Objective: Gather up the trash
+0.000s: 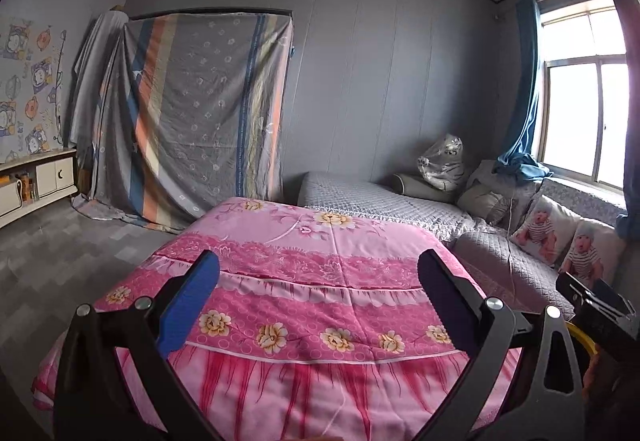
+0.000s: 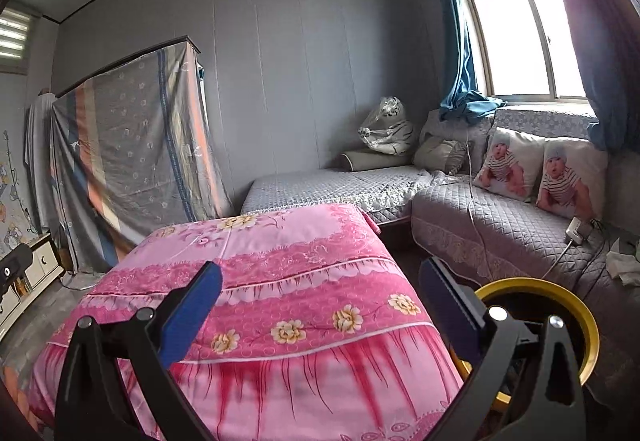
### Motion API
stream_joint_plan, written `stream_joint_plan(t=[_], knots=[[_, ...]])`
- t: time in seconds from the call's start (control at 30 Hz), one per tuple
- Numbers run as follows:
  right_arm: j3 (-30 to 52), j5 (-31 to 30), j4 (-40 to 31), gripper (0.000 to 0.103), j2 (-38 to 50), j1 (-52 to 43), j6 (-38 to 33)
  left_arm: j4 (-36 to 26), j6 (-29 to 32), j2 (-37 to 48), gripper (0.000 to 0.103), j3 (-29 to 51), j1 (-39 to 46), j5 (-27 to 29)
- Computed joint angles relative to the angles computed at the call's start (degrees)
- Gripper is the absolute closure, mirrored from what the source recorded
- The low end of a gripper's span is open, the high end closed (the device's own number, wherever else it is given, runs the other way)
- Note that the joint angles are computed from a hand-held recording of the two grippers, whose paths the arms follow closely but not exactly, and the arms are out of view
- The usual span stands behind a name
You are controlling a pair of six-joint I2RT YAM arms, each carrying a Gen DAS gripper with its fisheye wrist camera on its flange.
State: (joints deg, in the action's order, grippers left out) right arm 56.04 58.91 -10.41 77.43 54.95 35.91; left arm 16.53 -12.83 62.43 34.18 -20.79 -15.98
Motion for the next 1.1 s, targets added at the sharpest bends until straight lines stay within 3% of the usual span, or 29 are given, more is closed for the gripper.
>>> stream_joint_plan(t=[0.23, 0.53, 1.1], knots=[[-1.66, -0.85, -0.71, 0.007, -0.48, -0.39, 2.15, -0.12, 1.3, 0.76, 0.008, 0.64, -2.28, -1.55], [-2.86, 2.38, -0.76, 0.007, -1.3, 0.55, 2.5, -0.44, 1.11, 0.87, 0.008, 0.81, -3.78, -0.98], [-2.96, 0.14, -2.46, 0.007, -1.8, -1.42, 3.95, 0.92, 1.73, 0.68, 0.008, 0.16, -4.33, -0.24]])
